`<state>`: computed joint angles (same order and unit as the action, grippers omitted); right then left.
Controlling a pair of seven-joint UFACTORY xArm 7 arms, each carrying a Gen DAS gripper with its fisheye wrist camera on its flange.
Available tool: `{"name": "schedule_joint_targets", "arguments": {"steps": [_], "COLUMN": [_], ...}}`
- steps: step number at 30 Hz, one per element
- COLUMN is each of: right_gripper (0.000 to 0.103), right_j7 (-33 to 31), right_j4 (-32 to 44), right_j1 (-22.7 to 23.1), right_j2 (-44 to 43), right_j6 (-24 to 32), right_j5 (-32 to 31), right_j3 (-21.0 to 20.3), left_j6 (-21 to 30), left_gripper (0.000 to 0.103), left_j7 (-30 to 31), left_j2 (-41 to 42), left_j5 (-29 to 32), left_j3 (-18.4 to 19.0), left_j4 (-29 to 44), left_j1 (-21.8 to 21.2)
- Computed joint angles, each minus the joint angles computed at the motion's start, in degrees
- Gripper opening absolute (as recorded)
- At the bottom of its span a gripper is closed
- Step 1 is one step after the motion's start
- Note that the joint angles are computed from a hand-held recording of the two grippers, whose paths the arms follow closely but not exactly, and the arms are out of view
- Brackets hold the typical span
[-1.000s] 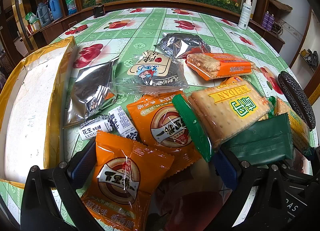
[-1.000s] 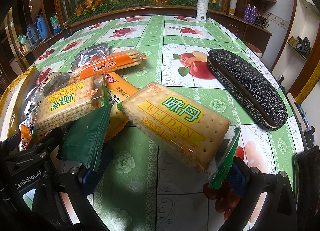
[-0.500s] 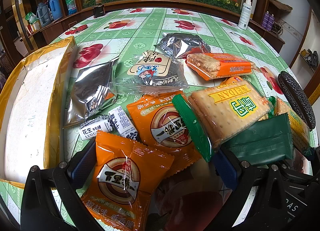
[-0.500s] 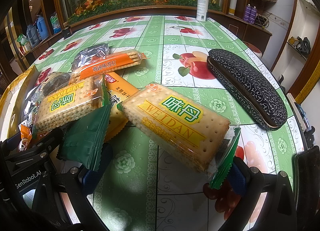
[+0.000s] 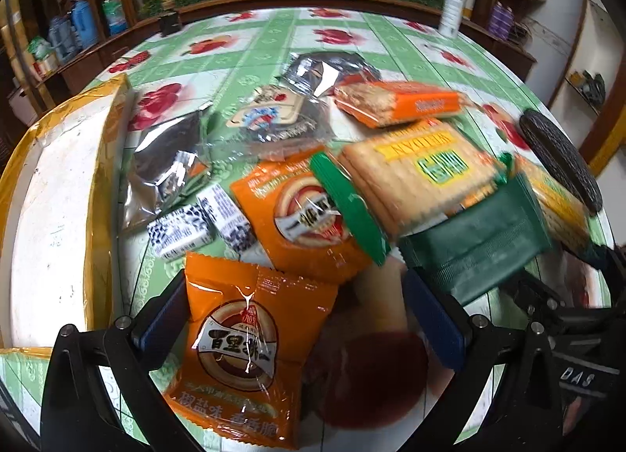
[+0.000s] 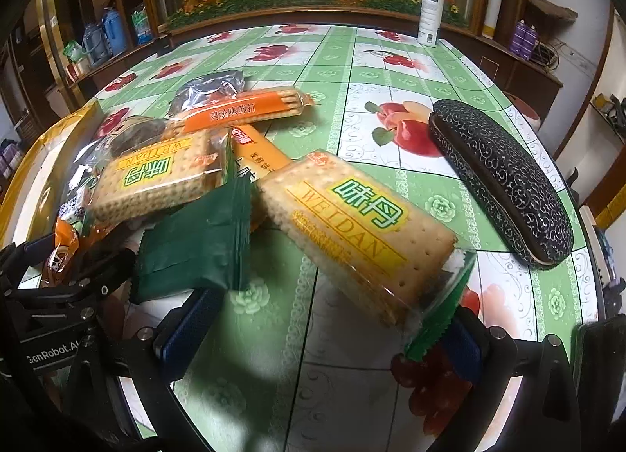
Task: Organize snacks
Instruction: 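Grasp the orange snack bag with the left tool while the right tool moves toward the dark green packet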
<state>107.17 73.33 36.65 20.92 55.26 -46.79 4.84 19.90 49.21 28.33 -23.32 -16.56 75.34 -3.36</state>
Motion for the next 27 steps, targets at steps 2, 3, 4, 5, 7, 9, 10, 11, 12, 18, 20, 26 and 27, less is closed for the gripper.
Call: {"name": "schedule_joint_targets", "arguments": {"steps": [2,3,4,5,7,9,10,11,12,18,20,26,27], "right_gripper": [0.103,0.103,0.103,0.103,0.102,0.099,0.099,0.099,0.098,0.094,0.094,0.087,0.084], "right_j7": [1.8,3.3,5.5,7.5,8.8,8.9,8.5,8.2,8.2,12.9,14.8,23.7,24.1], "right_j4": [-1.3,-2.1,-3.2,-4.5,-5.9,-6.6,-6.9,-7.6,-8.0,-10.2,-10.3,-13.2,-13.8], "right_j1": [0.2,0.3,0.3,0.2,-0.5,-1.0,-1.4,-1.7,-1.8,-1.1,-0.8,-2.0,-2.8], "right_j2": [-0.9,-1.5,-2.3,-3.2,-4.2,-4.9,-5.2,-5.7,-6.1,-9.0,-9.5,-12.2,-12.6], "right_j6": [-1.1,-1.7,-2.7,-4.0,-6.0,-6.4,-6.9,-8.1,-8.7,-6.7,-5.0,-9.8,-11.9], "right_j5": [-0.8,-1.5,-2.4,-3.4,-4.4,-4.6,-4.5,-5.0,-5.5,-12.1,-14.4,-23.1,-23.5], "right_j3": [-0.1,-0.2,-0.3,-0.3,0.2,0.7,0.9,1.1,1.3,2.4,3.1,4.2,4.4], "left_j6": [3.4,5.0,6.0,6.9,9.3,12.4,13.5,14.5,15.4,20.1,18.9,18.0,18.3], "left_gripper": [0.103,0.103,0.103,0.103,0.103,0.103,0.103,0.103,0.102,0.087,0.087,0.079,0.079], "left_j7": [1.1,1.7,2.4,3.1,6.0,10.6,12.6,14.3,16.2,24.3,24.1,18.6,18.2], "left_j2": [-0.2,-0.4,-0.7,-1.0,-1.8,-2.8,-3.2,-3.5,-3.9,-5.3,-5.2,-2.8,-2.5], "left_j5": [1.3,1.7,1.7,1.6,-0.3,-4.3,-6.2,-7.6,-9.0,-15.2,-14.7,-10.9,-10.5], "left_j3": [0.3,0.6,0.7,1.0,0.5,-0.5,-0.6,-0.4,-0.3,1.4,2.9,5.5,5.5], "left_j4": [0.8,1.1,1.2,1.0,0.8,0.7,0.7,0.8,0.9,2.0,2.2,4.8,5.1], "left_j1": [0.2,0.3,0.5,0.7,2.2,4.6,5.3,5.7,6.1,6.0,4.3,2.4,2.6]}}
